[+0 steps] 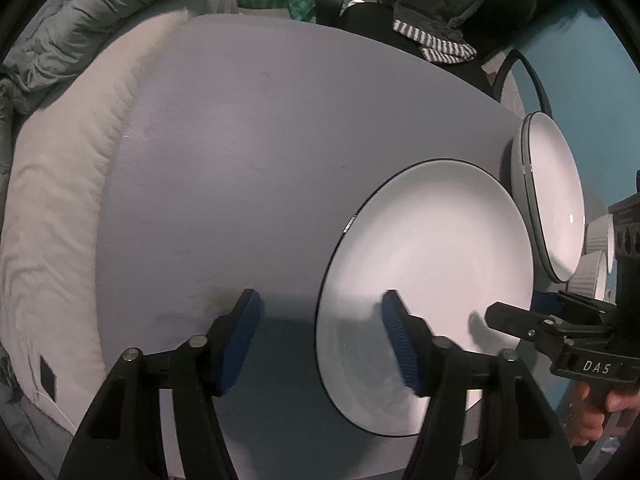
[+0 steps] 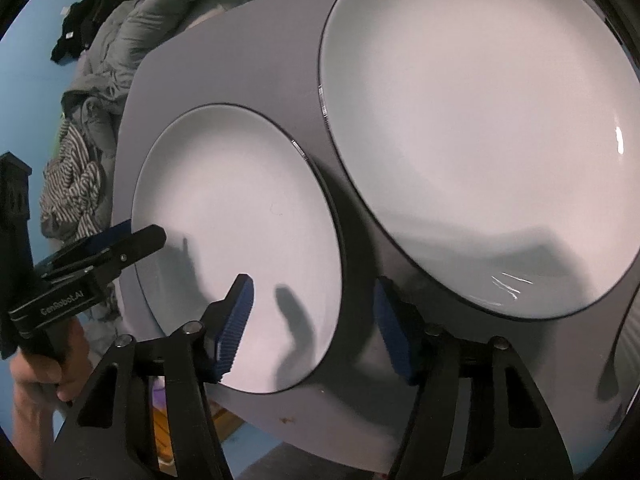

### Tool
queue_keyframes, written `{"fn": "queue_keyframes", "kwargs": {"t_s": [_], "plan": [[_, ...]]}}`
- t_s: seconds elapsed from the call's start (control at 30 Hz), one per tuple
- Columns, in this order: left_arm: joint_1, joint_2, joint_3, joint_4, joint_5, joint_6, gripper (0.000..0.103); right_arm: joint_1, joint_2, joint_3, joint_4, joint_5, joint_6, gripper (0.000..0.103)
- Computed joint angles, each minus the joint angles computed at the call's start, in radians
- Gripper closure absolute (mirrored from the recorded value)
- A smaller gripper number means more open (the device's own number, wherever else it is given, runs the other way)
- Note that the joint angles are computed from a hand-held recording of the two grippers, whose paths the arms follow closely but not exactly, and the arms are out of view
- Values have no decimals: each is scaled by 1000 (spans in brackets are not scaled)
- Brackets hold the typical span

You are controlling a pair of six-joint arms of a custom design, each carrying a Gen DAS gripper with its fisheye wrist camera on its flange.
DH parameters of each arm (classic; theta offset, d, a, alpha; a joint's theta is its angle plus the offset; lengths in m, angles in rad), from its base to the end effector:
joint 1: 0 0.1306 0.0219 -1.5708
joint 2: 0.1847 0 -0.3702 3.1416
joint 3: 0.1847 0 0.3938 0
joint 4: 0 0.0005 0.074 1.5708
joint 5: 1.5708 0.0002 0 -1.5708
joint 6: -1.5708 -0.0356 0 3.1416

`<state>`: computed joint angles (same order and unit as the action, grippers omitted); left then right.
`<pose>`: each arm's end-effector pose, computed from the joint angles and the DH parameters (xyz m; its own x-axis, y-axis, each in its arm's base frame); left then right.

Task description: Organize plates and bowls

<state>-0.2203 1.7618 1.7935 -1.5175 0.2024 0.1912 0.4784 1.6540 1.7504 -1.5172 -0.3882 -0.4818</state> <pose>0.5452 -0.1299 0.3790 -0.9984 0.0328 -0.0453 0.0417 0.9762 -0.2128 0.4624 0.2544 0.4197 -0.9986 -0.0347 0.0410 -0.0153 0.9160 0.4009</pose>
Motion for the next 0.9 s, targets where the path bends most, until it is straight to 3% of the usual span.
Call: {"fn": "queue_keyframes", "kwargs": {"t_s": [0.13, 0.2, 0.3, 0.53, 0.67, 0.9], "plan": [[4, 10, 9, -22, 15, -20, 68, 0, 14, 18, -19, -5, 36, 49], [4, 10, 11, -24, 20, -30, 76, -1, 18, 23, -21, -5, 50, 59], [3, 11, 13, -30, 33, -41, 81, -3, 24, 30, -30, 4, 58, 62], [15, 7, -7, -25, 52, -21, 81, -9, 48, 57, -58, -13, 44, 67], [28, -2, -29, -14, 85, 16, 82, -14, 52, 62, -76, 11, 51, 86], [35, 1, -27, -31, 100, 14, 84, -21, 55, 73, -95, 9, 95, 87]]}}
